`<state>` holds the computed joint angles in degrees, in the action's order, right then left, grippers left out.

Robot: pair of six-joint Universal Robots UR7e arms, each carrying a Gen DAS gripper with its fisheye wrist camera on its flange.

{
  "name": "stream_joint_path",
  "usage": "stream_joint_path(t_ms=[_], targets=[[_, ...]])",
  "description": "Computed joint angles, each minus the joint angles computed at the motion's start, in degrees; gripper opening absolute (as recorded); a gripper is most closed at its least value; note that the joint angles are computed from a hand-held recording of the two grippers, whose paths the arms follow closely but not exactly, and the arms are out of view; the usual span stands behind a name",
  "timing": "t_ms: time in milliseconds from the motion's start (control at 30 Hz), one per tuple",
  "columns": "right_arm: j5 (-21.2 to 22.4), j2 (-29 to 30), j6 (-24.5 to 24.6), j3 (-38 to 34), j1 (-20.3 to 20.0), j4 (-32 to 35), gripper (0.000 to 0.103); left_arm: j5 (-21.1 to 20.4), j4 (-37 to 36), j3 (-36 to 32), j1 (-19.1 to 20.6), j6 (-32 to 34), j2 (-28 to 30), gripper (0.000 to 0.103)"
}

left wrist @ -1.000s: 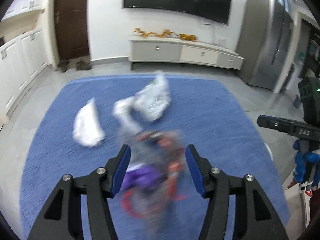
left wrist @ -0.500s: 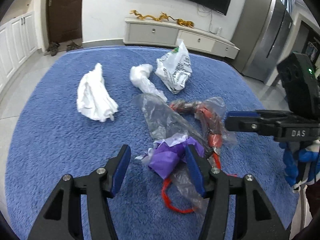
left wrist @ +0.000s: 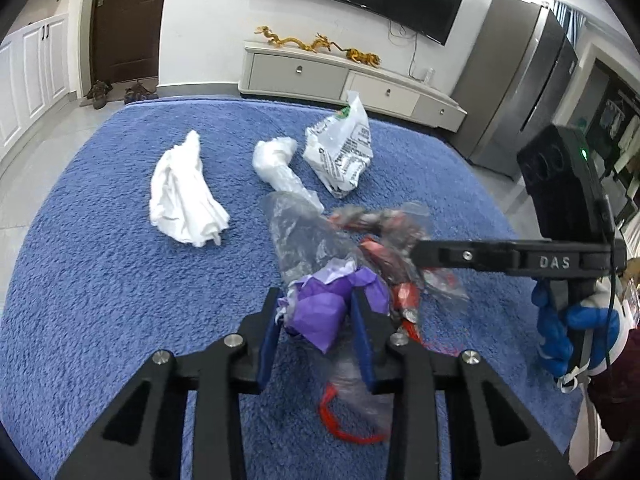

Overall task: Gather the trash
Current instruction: 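Grasp the purple wrapper with the left tool while the right tool grasps a clear plastic bag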

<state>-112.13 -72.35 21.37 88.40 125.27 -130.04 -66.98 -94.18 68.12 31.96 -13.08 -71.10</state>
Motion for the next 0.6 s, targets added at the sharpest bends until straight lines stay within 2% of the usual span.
stream_joint_path(t_ms=[200, 433, 600], targets=[[1.7, -1.2, -0.5, 0.3, 0.0, 1.7, 0.02, 1.3, -0.2, -0.5, -1.0, -1.5, -0.5, 0.031], [1.1, -2.0, -0.3, 1.4, 0.3, 5.6, 0.02, 2.6, 0.8, -1.1, -2.4, -2.4, -1.2, 0.031], [1.4, -2.9, 0.3, 3.2, 1.1, 4.8, 0.018, 3.6, 1.9, -1.8, -3.8, -3.2, -1.6, 0.031]])
